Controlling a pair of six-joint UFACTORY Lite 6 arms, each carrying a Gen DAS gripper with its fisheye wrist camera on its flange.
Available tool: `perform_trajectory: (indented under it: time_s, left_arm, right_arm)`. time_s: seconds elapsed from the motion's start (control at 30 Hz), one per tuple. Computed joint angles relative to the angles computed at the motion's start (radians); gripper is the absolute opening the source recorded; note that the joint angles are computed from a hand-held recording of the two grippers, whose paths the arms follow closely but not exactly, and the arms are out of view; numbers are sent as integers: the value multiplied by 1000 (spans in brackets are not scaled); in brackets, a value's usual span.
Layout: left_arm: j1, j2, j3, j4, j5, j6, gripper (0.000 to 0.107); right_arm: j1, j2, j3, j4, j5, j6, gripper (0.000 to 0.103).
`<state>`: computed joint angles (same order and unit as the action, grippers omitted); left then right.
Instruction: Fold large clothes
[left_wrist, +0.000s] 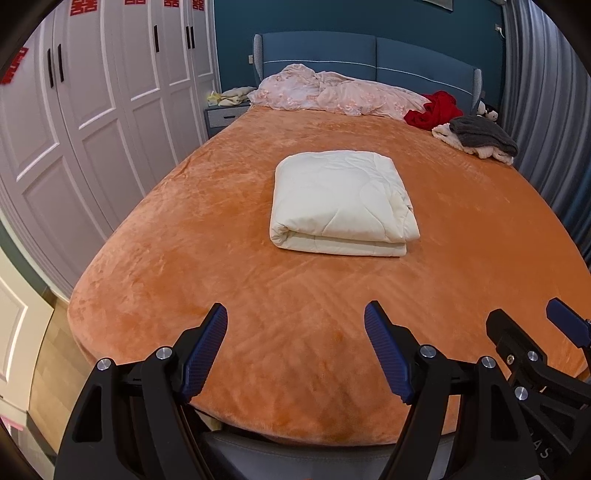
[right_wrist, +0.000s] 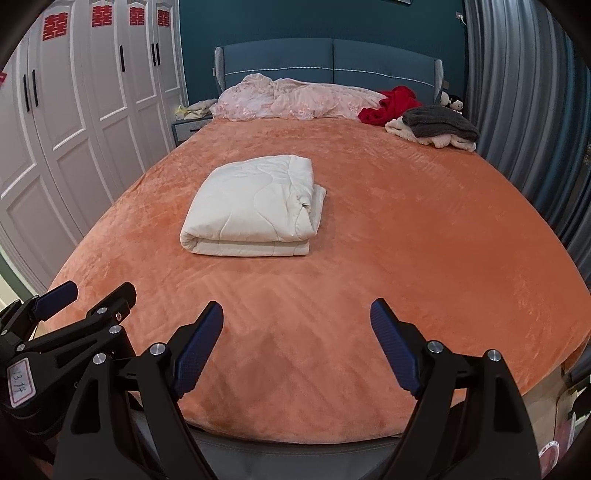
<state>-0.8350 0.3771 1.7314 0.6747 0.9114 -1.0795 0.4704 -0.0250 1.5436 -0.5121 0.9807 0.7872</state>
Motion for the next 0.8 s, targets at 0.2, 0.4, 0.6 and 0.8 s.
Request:
perform_trajectory:
  time_s: [0.2, 0.4, 0.6, 0.8]
  left_arm:
    - [-8, 8, 17, 7, 19, -1, 73]
    - [-10, 15, 33, 1, 39, 8, 73]
    - [-4, 25, 44, -4, 45, 11, 73]
    - [-5, 27, 43, 4, 48, 5, 73]
  right_arm:
    - [-8, -3, 0, 8, -2, -7, 79]
    - [-12, -6, -3, 10, -2, -15, 79]
    - [2, 6, 13, 1, 12, 2, 79]
    - [-1, 8, 16, 4, 13, -1, 79]
